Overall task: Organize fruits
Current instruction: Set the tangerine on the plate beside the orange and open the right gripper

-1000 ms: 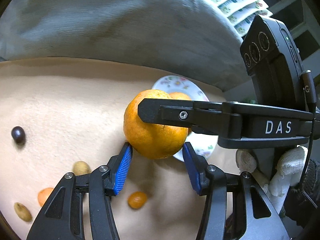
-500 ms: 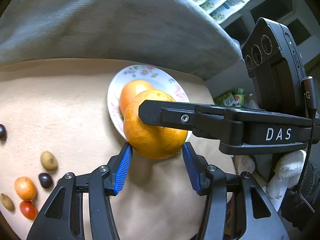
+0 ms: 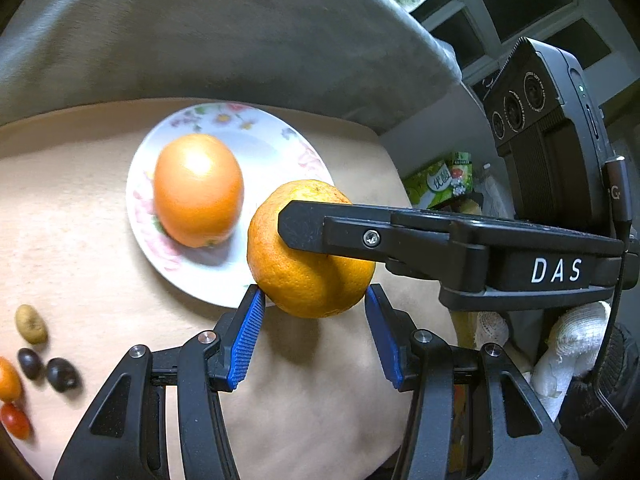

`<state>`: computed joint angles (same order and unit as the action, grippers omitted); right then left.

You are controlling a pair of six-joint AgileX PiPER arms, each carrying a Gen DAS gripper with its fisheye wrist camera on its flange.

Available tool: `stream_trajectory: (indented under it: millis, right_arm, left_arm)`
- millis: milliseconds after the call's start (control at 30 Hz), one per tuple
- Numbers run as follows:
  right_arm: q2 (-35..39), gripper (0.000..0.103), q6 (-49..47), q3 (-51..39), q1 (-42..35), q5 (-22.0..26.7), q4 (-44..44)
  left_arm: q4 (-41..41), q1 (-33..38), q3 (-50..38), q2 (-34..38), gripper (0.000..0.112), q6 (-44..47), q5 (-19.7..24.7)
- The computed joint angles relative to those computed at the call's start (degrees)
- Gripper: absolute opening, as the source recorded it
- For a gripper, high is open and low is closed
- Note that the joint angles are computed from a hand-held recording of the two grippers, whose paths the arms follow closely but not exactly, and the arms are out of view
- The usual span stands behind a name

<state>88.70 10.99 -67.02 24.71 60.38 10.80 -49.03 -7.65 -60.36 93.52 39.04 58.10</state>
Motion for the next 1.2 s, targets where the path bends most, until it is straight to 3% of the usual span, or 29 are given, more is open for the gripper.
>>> stream_trajectory:
  millis: [633, 1200]
  right_arm:
    - [4.9, 0.072, -10.8, -3.1, -9.0, 1.7, 2.6]
    - [2.0, 0.072, -8.4, -4.4, -7.8, 0.7, -0.6]
  left_arm:
    - [-1.5, -4.0, -0.5, 2.5, 0.048, -4.1, -6.6]
    - [2.4, -2.6, -1.3, -2.9, 0.048, -6.5, -5.1]
